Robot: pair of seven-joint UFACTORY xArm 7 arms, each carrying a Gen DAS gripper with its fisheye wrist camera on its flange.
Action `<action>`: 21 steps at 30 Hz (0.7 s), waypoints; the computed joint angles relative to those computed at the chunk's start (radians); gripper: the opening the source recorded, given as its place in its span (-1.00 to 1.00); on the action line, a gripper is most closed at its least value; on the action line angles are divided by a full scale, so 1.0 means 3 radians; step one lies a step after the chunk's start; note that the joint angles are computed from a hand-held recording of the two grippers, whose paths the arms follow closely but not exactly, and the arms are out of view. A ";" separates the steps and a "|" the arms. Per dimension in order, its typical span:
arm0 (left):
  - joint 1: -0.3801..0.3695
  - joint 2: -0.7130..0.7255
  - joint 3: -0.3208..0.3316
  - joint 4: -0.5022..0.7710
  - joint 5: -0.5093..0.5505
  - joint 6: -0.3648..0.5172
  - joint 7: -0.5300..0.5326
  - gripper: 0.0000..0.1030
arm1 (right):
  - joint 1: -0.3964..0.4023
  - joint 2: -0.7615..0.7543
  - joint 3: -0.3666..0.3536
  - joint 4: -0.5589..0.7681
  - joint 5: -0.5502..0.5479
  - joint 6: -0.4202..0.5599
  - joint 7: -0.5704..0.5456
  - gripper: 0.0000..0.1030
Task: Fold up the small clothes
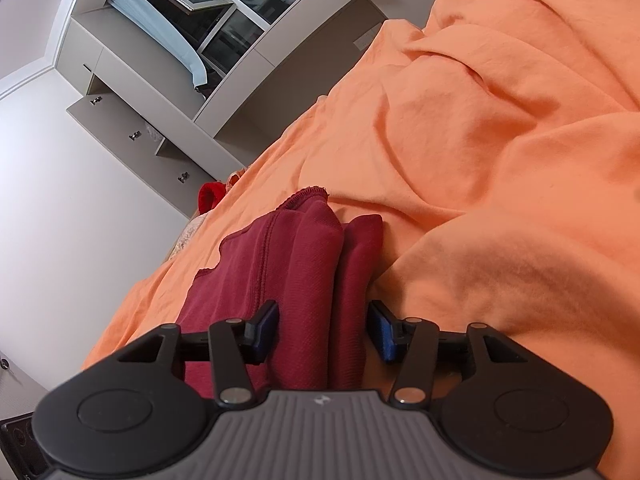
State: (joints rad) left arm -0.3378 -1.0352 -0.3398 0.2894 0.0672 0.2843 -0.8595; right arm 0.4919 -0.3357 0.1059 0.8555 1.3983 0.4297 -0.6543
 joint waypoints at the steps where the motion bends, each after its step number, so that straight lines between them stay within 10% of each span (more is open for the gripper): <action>1: 0.0003 -0.0001 -0.0002 0.0002 0.0002 0.0005 -0.0001 0.99 | -0.0001 0.0000 0.0001 0.0000 0.0000 0.0000 0.0000 0.07; 21: 0.0207 -0.0125 0.0164 -0.0034 -0.0225 0.0016 -0.0314 0.99 | 0.0024 0.0034 0.0049 0.0042 -0.0159 -0.0089 0.0101 0.12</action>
State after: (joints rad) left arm -0.2758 -1.0727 -0.2905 0.2793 -0.0002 0.2892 -0.9536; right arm 0.4992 -0.3255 0.1207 0.8682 1.3505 0.4031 -0.6240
